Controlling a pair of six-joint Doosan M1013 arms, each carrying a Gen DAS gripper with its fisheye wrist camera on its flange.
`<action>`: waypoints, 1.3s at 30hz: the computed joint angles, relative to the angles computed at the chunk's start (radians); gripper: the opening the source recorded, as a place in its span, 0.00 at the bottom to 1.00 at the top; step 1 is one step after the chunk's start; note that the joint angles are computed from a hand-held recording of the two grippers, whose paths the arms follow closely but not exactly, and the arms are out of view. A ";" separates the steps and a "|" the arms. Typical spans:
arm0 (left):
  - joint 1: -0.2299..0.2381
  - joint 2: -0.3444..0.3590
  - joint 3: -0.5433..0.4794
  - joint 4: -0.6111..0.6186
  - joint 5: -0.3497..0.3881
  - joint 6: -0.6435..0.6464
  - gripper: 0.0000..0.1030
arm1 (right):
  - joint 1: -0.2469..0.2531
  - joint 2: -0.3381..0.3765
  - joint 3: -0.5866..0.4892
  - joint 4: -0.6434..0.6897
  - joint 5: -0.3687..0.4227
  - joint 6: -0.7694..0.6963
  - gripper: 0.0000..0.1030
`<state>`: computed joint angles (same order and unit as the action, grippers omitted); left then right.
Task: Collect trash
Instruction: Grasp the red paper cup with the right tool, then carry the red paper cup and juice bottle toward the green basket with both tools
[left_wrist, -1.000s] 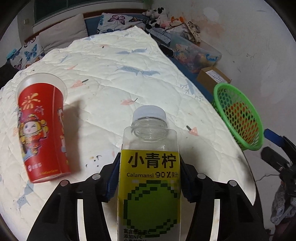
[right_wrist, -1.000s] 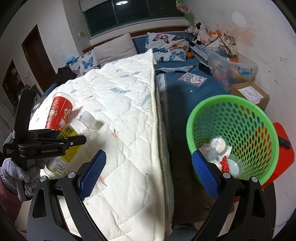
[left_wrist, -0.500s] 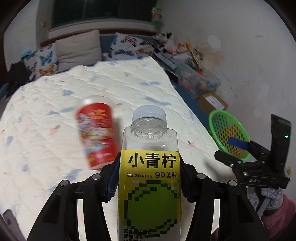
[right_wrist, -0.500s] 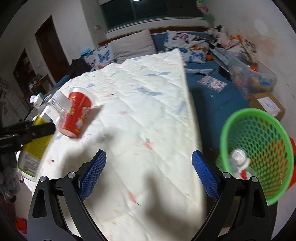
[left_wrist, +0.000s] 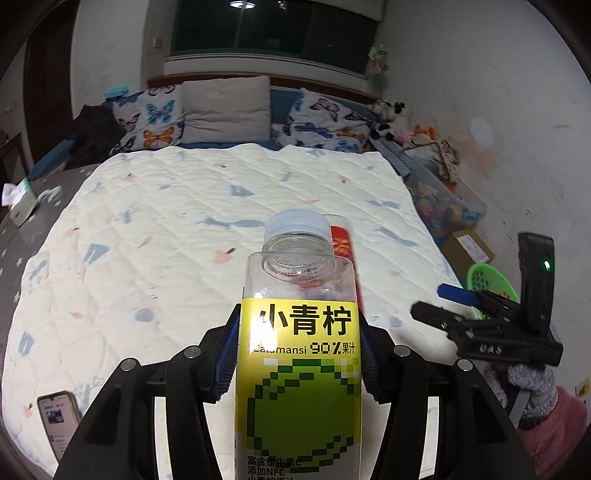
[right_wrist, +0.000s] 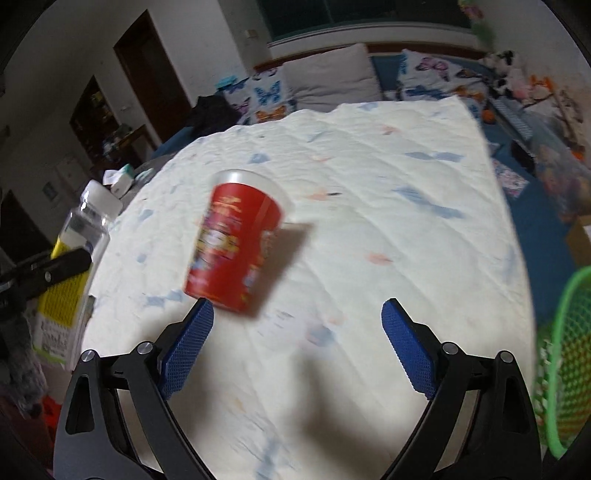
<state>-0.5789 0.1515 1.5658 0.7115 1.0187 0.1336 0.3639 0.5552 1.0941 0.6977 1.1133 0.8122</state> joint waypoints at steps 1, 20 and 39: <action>0.001 -0.007 0.010 0.002 0.001 -0.010 0.52 | 0.005 0.008 -0.013 0.004 0.014 0.008 0.88; 0.021 -0.039 0.070 -0.011 -0.010 -0.062 0.52 | 0.095 0.173 -0.263 -0.037 0.167 0.209 0.86; 0.022 -0.024 0.057 -0.019 -0.037 -0.038 0.52 | 0.072 0.127 -0.195 0.002 0.138 0.152 0.72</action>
<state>-0.5566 0.1275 1.6225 0.6921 0.9818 0.0955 0.4359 0.6817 0.8995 0.7000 1.2512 0.9640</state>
